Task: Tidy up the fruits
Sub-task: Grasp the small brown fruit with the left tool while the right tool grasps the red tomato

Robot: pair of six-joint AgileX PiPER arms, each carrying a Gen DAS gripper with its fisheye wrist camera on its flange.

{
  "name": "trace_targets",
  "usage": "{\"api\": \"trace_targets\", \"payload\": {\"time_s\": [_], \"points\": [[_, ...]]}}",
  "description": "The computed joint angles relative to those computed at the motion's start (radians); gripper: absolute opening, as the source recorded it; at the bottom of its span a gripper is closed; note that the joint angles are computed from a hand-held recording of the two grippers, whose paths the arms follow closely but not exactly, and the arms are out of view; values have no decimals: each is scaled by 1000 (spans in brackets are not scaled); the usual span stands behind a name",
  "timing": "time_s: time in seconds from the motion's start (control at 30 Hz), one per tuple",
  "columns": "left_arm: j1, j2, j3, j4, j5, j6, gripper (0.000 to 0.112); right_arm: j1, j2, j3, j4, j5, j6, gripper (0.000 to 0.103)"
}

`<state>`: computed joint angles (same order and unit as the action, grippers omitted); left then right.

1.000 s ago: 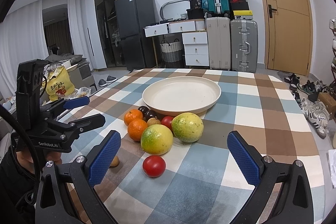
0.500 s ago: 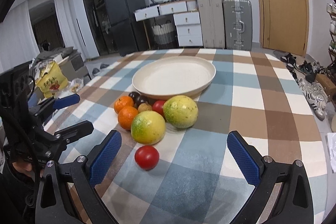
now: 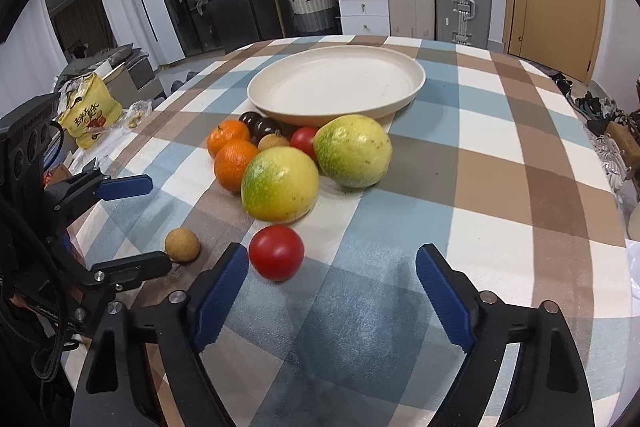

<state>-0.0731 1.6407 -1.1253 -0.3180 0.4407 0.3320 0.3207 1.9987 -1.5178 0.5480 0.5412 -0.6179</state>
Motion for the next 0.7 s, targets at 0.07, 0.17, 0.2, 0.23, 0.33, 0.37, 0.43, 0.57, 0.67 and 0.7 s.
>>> {"api": "trace_targets", "payload": {"time_s": [0.07,0.17,0.2,0.23,0.33,0.37,0.43,0.57,0.67,0.7], "points": [[-9,9,-6,-3,19,18,82,3,6,-4,14,16,-20,85],[-11,14,-13,-48,43,80,67,18,12,-4,3,21,-25,83],[-10,13,-12,-67,47,103,62,21,18,-11,4,31,-30,79],[-10,13,-13,-80,53,118,57,27,22,-15,-9,35,-21,77],[-4,16,-22,-125,80,164,41,42,32,-29,-38,44,1,72],[-1,14,-20,-146,85,184,36,44,34,-33,-41,48,3,70],[12,14,-20,-206,100,241,23,50,35,-38,-44,50,5,67],[26,16,-21,-263,112,292,23,58,47,-65,-48,73,9,58],[29,15,-28,-267,118,288,23,61,58,-84,-57,86,19,52],[31,15,-32,-267,118,285,23,62,60,-90,-56,92,20,49]]}}
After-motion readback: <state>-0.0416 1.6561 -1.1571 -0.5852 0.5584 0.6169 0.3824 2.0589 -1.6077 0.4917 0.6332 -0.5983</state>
